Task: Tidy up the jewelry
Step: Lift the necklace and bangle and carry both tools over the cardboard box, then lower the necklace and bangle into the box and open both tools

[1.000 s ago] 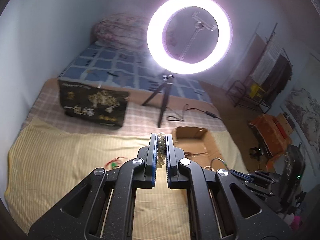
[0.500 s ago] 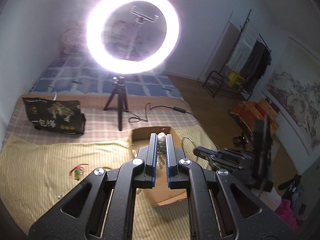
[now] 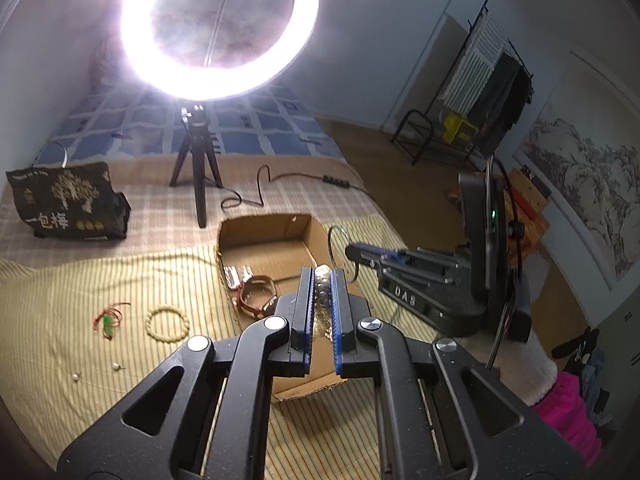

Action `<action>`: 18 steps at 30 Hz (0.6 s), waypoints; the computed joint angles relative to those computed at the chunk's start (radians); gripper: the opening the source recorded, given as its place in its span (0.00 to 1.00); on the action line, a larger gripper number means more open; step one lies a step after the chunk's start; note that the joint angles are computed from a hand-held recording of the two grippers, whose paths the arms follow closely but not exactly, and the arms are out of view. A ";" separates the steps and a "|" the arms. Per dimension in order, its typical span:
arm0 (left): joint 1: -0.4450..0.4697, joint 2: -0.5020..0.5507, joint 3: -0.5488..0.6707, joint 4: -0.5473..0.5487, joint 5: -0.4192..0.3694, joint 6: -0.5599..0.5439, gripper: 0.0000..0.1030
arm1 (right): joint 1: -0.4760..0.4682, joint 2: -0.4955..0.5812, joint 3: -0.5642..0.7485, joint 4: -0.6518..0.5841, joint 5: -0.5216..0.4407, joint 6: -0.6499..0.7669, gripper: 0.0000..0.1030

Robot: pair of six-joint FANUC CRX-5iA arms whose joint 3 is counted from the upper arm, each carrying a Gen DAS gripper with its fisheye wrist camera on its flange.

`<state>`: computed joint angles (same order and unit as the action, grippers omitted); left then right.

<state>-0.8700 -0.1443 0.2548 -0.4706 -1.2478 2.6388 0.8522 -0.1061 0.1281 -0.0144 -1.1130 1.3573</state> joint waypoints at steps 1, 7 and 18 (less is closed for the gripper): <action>0.003 0.002 -0.005 0.006 0.005 -0.001 0.05 | -0.004 0.003 0.002 -0.002 -0.001 0.001 0.01; 0.015 0.010 -0.022 0.025 0.024 0.000 0.05 | -0.028 0.018 0.006 -0.019 0.002 0.005 0.01; 0.047 0.031 -0.029 0.079 0.022 -0.045 0.05 | -0.038 0.017 -0.007 -0.031 0.024 0.008 0.34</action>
<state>-0.8234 -0.1132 0.2255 -0.3918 -1.2260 2.5938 0.8139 -0.0889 0.1207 -0.0458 -1.0890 1.3649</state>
